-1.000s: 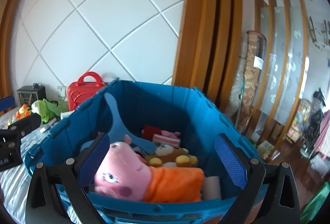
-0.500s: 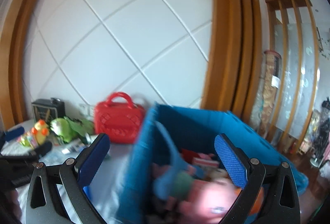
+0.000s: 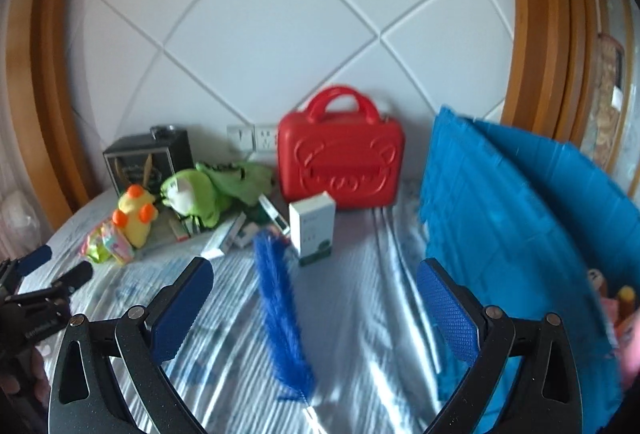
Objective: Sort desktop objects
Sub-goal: 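Move both open grippers back over the remaining items on the bed, then grasp a white barcode box with the left gripper while the right grasps the white sweat-patch box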
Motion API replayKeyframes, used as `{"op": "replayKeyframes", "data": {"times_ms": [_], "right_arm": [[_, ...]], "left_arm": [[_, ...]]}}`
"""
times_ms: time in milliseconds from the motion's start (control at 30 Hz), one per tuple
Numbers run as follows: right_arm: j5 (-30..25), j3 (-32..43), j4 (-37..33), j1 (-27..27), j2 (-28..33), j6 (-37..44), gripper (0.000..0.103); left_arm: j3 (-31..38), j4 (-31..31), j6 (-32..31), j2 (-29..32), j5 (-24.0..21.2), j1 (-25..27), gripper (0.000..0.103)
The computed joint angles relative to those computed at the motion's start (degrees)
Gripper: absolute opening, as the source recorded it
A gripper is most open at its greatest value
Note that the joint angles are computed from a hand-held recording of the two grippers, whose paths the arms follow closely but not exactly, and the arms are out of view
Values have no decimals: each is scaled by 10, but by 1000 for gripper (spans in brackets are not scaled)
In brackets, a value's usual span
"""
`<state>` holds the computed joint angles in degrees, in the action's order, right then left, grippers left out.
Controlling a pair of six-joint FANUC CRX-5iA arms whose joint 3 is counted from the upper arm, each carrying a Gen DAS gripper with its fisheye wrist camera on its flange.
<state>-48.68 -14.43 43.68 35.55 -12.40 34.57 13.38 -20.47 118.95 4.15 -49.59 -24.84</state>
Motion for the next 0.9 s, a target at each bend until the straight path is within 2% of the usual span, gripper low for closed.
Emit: {"op": "replayKeyframes", "data": {"times_ms": [133, 300, 600, 900], "right_arm": [[23, 31, -46, -41, 50, 37, 103], [42, 83, -99, -82, 126, 95, 103], [63, 180, -202, -137, 259, 187, 103], [71, 242, -235, -164, 343, 224, 103]], "left_arm": [[23, 44, -29, 48, -1, 24, 91], [92, 61, -57, 132, -15, 31, 91], [268, 80, -120, 311, -58, 37, 91], [456, 76, -161, 470, -132, 33, 78]]}}
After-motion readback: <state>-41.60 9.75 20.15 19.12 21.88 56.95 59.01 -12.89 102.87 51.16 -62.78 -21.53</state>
